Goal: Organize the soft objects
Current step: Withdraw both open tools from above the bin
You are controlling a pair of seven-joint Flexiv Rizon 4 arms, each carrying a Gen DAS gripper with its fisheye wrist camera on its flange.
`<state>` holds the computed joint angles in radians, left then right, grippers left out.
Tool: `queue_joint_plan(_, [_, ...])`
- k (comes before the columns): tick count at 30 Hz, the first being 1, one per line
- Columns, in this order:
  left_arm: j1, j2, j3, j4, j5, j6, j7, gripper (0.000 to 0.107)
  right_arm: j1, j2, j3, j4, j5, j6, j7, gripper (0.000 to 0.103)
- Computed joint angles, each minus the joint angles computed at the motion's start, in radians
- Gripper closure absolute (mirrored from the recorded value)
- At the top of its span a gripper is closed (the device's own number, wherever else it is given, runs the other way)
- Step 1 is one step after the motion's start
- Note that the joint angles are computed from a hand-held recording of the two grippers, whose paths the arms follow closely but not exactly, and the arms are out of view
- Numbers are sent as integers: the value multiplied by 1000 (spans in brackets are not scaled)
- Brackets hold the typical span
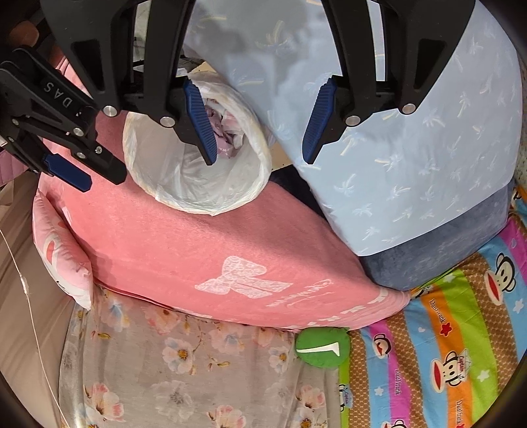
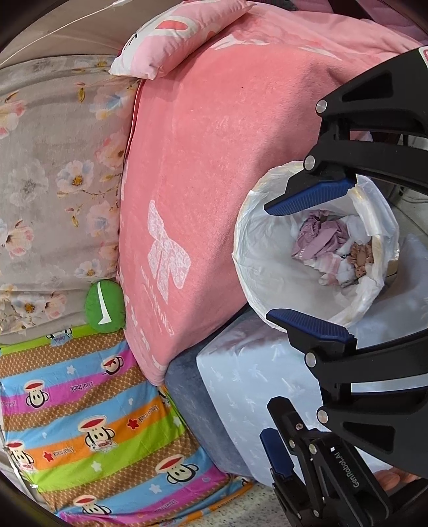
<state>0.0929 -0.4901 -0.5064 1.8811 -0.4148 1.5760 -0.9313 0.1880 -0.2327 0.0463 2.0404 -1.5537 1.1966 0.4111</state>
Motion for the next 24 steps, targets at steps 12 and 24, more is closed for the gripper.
queue_joint_plan(12, [-78,34,144,49,70,74,-115,24,74,21,34,34,159,-95,-140,29])
queue_joint_plan(24, [-147,44,271,62,145,53,-218,19,129,26,45,52,236,-175,-190,17])
